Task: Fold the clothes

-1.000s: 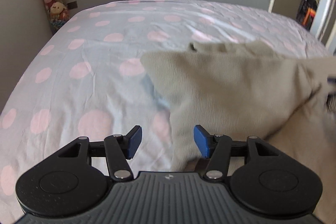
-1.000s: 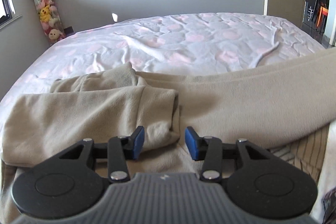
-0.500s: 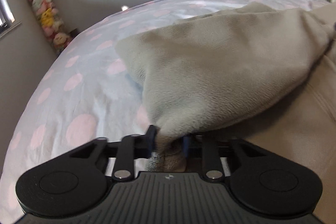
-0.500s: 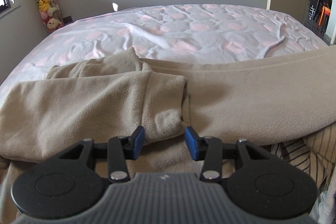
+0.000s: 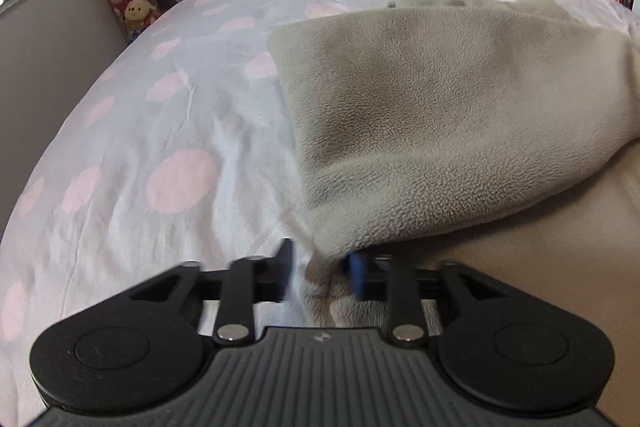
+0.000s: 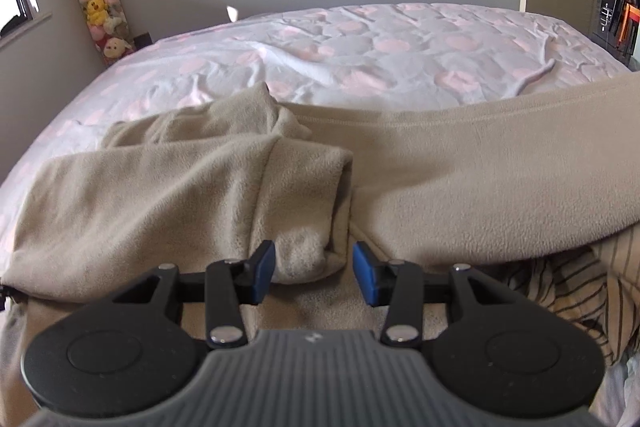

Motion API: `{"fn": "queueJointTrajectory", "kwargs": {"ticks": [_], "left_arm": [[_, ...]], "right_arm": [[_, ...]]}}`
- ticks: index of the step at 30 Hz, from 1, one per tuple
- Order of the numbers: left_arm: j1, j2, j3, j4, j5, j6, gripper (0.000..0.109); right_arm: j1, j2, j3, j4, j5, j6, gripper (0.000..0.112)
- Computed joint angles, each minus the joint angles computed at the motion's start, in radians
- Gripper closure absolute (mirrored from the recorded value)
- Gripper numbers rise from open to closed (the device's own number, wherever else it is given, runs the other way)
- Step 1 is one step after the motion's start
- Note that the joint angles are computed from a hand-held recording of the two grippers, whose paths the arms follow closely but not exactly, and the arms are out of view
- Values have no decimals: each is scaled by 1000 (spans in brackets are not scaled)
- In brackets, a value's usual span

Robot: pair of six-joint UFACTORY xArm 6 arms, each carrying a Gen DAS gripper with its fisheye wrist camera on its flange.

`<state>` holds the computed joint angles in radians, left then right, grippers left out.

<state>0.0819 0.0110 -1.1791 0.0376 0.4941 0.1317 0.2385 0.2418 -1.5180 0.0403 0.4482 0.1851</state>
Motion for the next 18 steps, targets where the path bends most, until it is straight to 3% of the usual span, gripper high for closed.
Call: {"fn": "queueJointTrajectory", "kwargs": {"ticks": [4,8,15,18], "left_arm": [[32,-67,-1,-175,57,98,50],[52,-36,-92,-256,71,108,49],[37,244,-456,-288,138,-8,46],[29,383,-627,-260,188,-99,46]], "right_arm": [[-15,84,-119,104,24,-49,56],[-37,228,-302,151,103,0,56],[-58,386,-489,317,167,-44,59],[-54,390,-484,349,151,-82,74]]}}
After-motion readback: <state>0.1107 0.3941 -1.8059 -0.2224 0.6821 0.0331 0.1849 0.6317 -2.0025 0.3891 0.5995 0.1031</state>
